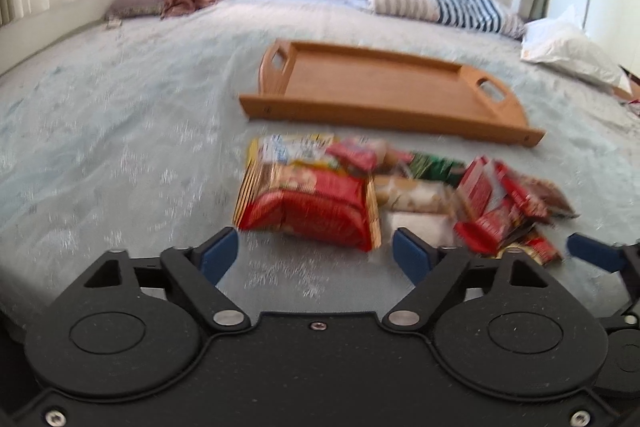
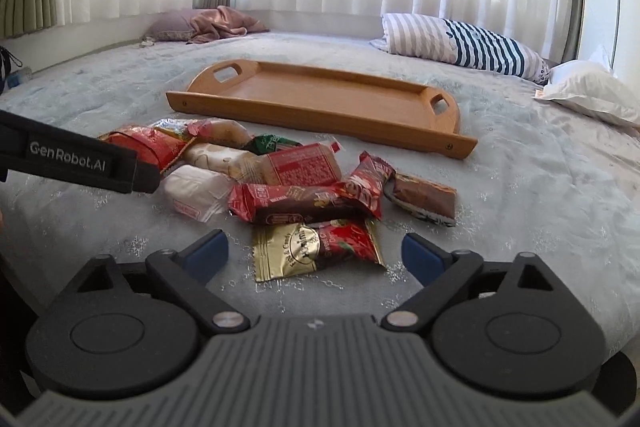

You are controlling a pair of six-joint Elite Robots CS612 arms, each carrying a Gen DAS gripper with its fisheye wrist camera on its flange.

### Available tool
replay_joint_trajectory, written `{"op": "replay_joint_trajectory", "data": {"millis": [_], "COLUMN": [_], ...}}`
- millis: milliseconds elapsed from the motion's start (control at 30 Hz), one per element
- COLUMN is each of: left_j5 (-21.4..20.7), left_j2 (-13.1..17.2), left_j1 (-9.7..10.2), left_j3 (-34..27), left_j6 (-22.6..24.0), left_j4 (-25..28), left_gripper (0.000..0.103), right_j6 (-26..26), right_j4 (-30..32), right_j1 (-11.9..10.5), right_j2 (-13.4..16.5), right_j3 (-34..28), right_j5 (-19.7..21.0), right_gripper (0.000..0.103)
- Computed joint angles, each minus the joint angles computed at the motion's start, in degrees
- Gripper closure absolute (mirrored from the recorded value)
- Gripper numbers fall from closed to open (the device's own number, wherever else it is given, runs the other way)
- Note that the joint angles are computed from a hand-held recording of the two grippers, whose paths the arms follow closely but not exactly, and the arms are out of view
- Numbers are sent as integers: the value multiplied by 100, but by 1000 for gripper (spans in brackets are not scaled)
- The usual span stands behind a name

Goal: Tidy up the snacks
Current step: 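Grasp the white wrapped pastry with the left gripper while the right grasps the gold candy packet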

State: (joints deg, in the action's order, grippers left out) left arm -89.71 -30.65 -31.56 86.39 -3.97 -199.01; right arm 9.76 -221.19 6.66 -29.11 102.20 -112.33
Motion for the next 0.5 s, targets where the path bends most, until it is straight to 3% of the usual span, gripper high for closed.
{"op": "replay_joint_trajectory", "data": {"millis": [67, 167, 233, 300, 500], "left_j5": [-97, -517, -892, -1072, -938], "left_j2": [-17, -66, -87, -86, -37], "left_j1": [-1, 33, 69, 73, -12], "left_j3": [27, 57, 40, 26, -23], "left_j6": [112, 205, 189, 169, 295], "left_j4": [-137, -62, 118, 214, 285], "left_gripper": [24, 37, 43, 43, 43], "right_j6": [129, 228, 173, 202, 487], "right_j4": [50, 90, 84, 40, -111], "right_j1": [-12, -43, -44, -60, -122], "right_j2": [-7, -21, -30, -61, -162], "right_j3": [-8, 21, 44, 103, 315], "right_j5": [-25, 53, 68, 140, 214], "right_gripper": [14, 24, 42, 44, 45]}}
